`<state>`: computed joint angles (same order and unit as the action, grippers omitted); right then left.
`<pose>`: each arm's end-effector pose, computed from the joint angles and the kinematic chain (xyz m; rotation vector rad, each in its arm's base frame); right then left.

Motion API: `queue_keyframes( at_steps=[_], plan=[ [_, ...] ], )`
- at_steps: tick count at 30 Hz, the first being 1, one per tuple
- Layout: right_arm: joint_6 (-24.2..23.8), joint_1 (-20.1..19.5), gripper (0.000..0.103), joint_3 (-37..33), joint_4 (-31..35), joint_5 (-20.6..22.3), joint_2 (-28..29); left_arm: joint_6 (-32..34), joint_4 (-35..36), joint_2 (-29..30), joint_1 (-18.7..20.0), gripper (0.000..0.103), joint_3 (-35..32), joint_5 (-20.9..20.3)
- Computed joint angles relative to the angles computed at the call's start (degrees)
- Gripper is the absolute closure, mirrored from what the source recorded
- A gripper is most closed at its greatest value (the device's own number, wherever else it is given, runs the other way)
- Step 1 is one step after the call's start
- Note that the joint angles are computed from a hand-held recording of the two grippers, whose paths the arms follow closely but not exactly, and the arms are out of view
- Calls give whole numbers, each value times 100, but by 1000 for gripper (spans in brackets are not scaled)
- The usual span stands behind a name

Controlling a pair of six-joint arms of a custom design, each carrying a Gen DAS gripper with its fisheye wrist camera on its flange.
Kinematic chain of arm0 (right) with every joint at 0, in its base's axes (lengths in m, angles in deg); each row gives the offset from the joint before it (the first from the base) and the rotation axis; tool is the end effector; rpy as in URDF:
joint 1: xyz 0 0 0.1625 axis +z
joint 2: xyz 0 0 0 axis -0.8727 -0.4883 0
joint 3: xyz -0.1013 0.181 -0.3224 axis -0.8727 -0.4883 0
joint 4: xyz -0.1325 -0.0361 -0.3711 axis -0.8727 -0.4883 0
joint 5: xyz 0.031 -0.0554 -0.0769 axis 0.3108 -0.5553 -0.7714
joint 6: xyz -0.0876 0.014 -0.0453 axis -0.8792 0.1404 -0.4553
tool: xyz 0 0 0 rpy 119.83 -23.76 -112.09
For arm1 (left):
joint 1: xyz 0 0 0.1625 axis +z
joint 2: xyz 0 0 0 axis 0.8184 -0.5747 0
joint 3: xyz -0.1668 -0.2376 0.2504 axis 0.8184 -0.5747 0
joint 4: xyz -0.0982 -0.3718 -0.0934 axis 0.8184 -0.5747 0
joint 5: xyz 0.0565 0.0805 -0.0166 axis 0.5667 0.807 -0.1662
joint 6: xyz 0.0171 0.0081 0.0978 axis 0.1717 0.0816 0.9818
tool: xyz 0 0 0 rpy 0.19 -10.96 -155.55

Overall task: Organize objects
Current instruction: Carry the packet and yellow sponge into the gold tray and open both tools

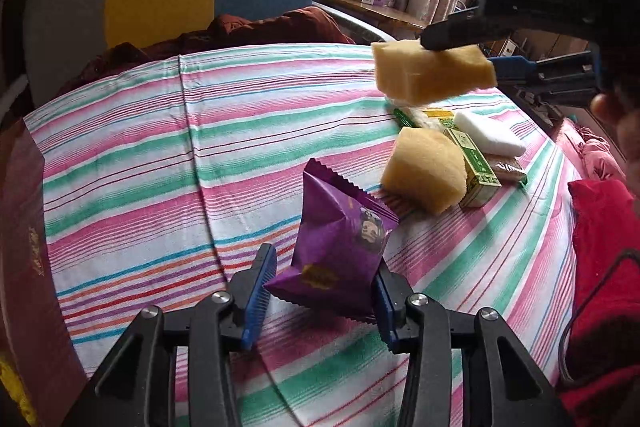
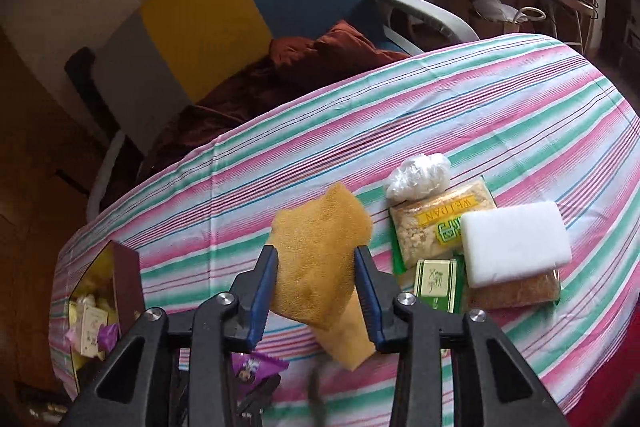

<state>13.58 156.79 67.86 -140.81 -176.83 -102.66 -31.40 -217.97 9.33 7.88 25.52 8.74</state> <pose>0.1335 -0.6207 0.1695 -0.4626 -2.3086 1.1042 -0.1744 -0.6841 0.0074 1.3109 2.5608 -0.3156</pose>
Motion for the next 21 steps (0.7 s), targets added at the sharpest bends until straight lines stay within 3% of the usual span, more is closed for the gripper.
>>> queue_keyframes(
  at_steps=[21],
  plan=[
    [146,357,65,637,-450,65,170,-2,-400,-1700,-138,57,1406,-117]
  ],
)
